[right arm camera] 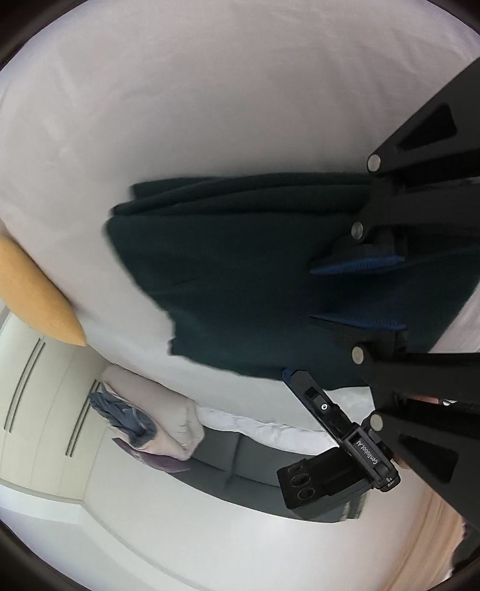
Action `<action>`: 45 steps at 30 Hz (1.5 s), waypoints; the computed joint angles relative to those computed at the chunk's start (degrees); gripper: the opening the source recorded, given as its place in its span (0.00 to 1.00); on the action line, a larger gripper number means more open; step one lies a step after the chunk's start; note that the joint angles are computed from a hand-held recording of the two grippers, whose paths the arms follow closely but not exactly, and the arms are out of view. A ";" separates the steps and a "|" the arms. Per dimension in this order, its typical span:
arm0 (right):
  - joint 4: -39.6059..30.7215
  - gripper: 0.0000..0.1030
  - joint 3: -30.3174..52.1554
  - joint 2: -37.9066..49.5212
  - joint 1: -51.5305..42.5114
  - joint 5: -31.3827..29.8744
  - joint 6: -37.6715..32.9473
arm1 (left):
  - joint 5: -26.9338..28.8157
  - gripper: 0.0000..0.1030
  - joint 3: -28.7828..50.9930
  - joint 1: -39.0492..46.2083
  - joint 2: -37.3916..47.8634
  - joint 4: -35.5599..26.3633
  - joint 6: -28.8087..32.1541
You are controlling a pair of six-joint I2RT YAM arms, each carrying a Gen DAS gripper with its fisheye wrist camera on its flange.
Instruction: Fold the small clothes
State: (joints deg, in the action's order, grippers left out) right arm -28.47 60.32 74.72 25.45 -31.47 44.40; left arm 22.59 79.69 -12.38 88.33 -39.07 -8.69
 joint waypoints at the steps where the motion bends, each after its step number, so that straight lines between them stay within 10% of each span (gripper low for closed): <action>1: 1.18 0.23 -2.19 -1.93 -0.31 -0.86 0.96 | -0.71 0.33 -2.13 -0.11 -1.93 0.61 0.17; 9: -5.69 0.29 -9.73 -18.16 2.22 2.93 1.00 | -2.14 0.36 -11.96 -3.89 -13.61 -1.33 -2.11; 11: -10.40 0.53 -8.96 -21.07 -0.56 3.45 -0.59 | -0.07 0.56 -14.83 0.11 -16.87 0.23 -3.58; 14: -11.44 0.58 -6.71 -20.54 -3.53 3.92 -0.74 | -0.64 0.83 -11.88 6.66 -13.95 1.61 -8.32; 27: -3.93 0.58 2.04 3.14 -5.91 -2.81 2.21 | 11.67 0.82 16.51 7.89 18.53 -15.50 -4.39; 35: -9.62 0.31 6.96 5.54 -2.56 3.11 -0.62 | 8.92 0.41 20.07 4.77 19.23 -18.95 -5.50; 45: -18.56 0.25 17.23 2.71 12.55 17.93 3.78 | 7.57 0.34 16.95 9.67 6.55 -26.66 -0.71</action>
